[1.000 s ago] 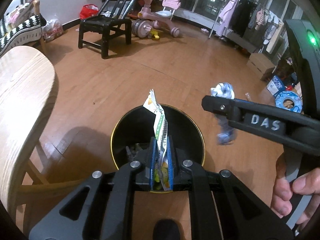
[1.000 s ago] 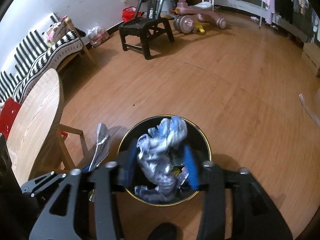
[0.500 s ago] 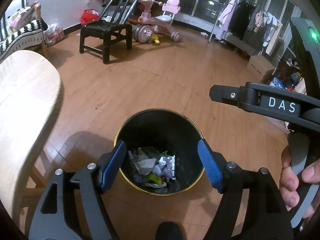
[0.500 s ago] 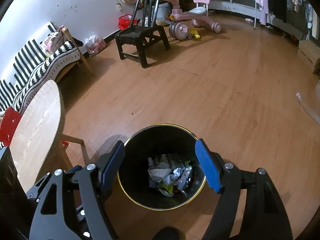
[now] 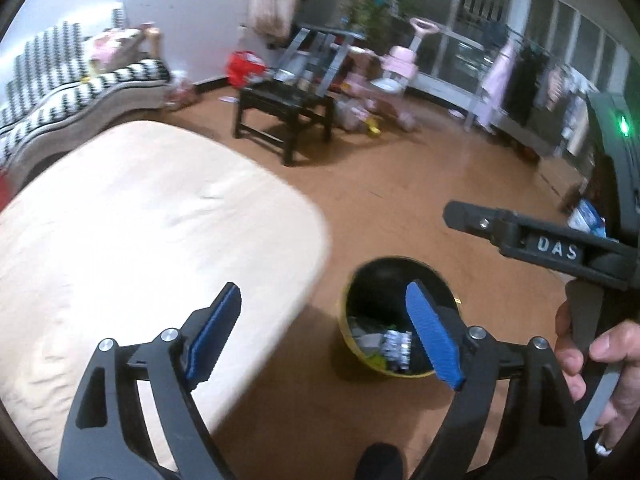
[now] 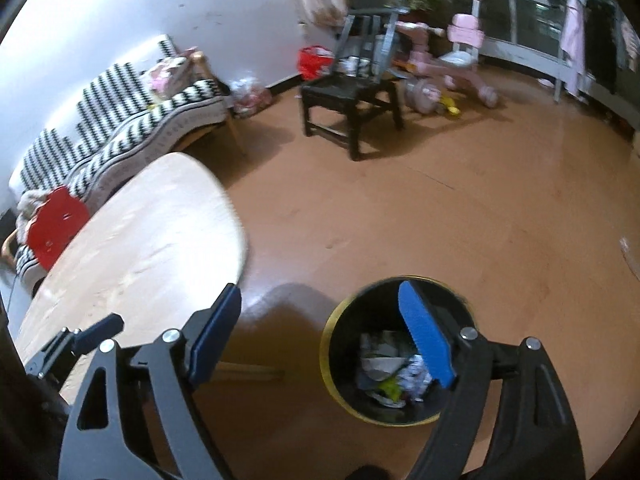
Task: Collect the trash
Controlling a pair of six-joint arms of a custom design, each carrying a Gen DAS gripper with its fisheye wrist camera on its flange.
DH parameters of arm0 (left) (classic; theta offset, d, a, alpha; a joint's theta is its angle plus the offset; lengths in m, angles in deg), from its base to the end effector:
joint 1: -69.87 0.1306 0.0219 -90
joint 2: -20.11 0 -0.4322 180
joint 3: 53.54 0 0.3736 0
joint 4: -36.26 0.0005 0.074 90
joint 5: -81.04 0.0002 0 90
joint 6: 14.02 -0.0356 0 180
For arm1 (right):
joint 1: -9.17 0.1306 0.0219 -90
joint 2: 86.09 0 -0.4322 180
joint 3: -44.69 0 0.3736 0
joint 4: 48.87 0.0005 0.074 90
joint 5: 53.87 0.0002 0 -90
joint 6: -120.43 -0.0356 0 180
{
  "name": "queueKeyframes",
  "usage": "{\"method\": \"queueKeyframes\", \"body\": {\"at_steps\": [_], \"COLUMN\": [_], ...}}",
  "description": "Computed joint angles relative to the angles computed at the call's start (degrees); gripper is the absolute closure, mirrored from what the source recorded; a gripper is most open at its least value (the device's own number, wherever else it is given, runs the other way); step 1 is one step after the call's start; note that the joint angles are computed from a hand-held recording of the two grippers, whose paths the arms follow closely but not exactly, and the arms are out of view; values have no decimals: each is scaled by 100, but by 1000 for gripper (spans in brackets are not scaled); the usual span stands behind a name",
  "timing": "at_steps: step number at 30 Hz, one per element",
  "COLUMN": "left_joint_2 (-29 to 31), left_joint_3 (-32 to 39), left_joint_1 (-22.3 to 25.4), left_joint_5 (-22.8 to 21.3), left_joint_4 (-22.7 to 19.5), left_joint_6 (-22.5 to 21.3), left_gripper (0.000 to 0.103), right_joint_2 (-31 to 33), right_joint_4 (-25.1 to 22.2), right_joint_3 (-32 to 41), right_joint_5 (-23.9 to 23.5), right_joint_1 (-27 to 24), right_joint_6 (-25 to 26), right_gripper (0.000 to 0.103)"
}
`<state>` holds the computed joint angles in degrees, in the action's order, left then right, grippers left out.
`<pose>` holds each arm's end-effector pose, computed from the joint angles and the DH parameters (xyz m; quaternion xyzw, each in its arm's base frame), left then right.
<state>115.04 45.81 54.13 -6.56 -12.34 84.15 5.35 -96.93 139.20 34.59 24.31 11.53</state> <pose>0.4903 -0.1403 0.5135 0.0689 0.9184 -0.0995 0.3768 0.4663 0.1266 0.5051 0.0252 0.9234 0.1239 0.3623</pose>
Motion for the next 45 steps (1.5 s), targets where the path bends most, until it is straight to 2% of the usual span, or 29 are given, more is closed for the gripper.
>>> {"method": "queueKeyframes", "body": {"at_steps": [7,17,23,29,32,37,45], "left_joint_2": [-789,-1686,-1904,-2013,-2035,-2024,-1897], "left_joint_3": [-519,-1000,-1074,-1158,-1192,-1212,-1193], "left_joint_1": [1040,3221,4566,5550,5937,6265,6398], "left_joint_5": [-315,-602,-356,-199,-91,34,44], "left_joint_4": [-227,-617,-764,-752,-758,-736,-677], "left_joint_6": [-136,-435,-697,-1025,-1099,-1182,-1270], "left_gripper": [14,12,12,12,12,12,12], "right_joint_2": [391,1585,2345,3026,3205,3544,3622], "right_joint_4": [-124,-644,-1020,-1417,-1499,-1719,-1747], "right_joint_3": [780,2444,3497,4478,4698,5169,5198], "right_joint_5": [87,278,337,382,425,431,456], "right_joint_1": [1100,2879,3590,4019,4167,4283,4267], "right_joint_6": [56,552,759,850,890,924,926], "right_gripper": [21,18,17,17,17,17,17]}}
